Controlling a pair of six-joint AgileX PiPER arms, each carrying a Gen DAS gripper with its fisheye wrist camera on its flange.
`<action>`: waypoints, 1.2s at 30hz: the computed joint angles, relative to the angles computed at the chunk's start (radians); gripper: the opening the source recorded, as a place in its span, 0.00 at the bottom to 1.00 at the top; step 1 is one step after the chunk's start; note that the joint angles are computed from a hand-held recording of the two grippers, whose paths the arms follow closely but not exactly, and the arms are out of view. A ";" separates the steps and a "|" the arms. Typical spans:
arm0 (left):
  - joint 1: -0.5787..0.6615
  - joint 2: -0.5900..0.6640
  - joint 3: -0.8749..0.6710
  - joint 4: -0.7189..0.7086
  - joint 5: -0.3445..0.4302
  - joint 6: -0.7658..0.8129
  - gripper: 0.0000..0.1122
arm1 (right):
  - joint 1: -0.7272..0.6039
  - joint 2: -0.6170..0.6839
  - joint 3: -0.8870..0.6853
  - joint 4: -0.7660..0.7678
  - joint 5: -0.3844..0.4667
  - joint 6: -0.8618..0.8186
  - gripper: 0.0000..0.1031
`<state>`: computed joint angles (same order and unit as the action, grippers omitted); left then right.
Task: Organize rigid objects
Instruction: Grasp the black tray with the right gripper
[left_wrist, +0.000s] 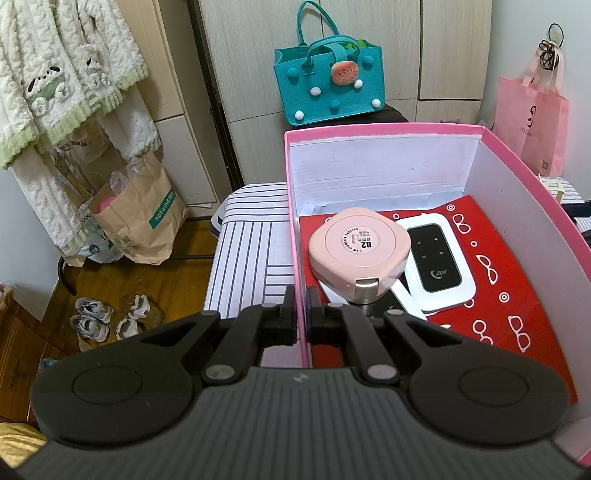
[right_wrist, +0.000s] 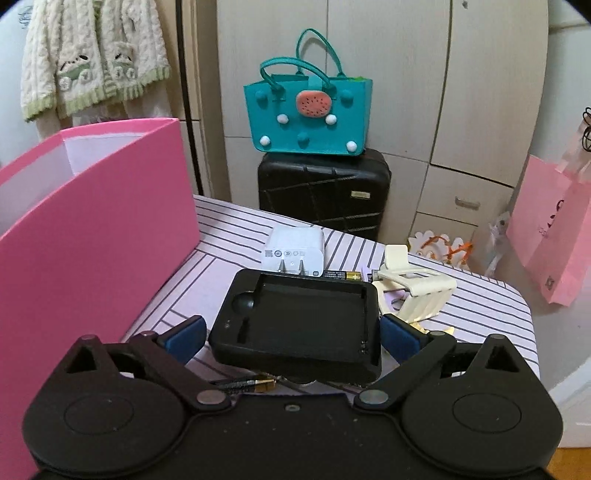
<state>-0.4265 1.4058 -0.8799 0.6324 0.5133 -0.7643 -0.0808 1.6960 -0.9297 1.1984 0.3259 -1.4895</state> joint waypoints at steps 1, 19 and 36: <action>0.001 0.000 0.001 -0.001 -0.003 -0.002 0.03 | 0.004 0.003 -0.007 -0.027 -0.003 0.045 0.96; 0.026 -0.012 0.002 -0.067 -0.008 0.042 0.03 | -0.150 -0.171 0.012 -0.094 0.277 0.236 0.91; -0.144 -0.158 0.113 0.168 0.106 -0.222 0.03 | 0.091 -0.268 -0.152 -0.277 0.459 0.145 0.91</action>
